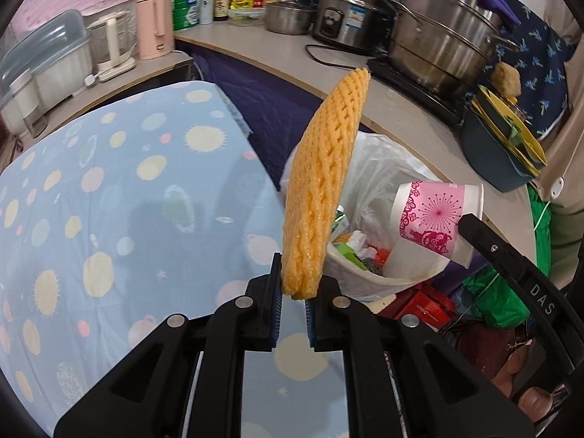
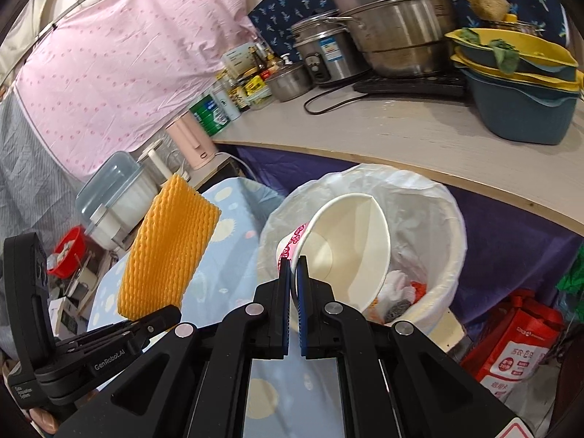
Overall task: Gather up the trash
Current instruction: 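Carry the orange mesh sleeve and pink cup over the bin, then open both tools to drop the mesh sleeve and cup into the bin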
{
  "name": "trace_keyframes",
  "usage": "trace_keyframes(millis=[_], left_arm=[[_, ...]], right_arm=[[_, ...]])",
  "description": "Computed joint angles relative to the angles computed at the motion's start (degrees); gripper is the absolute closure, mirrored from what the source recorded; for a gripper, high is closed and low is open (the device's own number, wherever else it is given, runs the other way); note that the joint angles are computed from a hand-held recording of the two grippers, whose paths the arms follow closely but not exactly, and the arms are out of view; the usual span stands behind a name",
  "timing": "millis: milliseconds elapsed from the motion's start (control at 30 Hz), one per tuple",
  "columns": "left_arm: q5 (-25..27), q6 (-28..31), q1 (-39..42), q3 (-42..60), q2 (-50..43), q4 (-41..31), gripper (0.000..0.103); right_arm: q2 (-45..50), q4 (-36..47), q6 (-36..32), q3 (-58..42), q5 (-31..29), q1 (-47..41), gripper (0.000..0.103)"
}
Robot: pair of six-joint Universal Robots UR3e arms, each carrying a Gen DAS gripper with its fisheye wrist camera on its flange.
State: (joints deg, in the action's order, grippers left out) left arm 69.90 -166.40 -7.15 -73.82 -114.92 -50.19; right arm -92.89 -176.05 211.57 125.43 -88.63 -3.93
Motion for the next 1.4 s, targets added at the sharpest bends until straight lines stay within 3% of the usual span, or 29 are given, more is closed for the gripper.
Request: trace_keyframes(millis=[300,667,1400], left_arm=[[2.9,-0.6,-5.4,2.9,-2.5,-0.2,0.093],[5.8,-1.7,-9.3,11.7,-9.0,-3.0,0.093],[9.8,-3.6,-11.6,24.5,-18.6,-7.1,0.092]], right_arm=[[-4.4,-1.4,-1.6,6.6,4.5,-7.4,0.099],[-2.1,-2.9,-2.2,7.4,7.3,-11.8,0.099],[6.7,-3.5,-3.0,1.2,6.7,-10.7,0.098]])
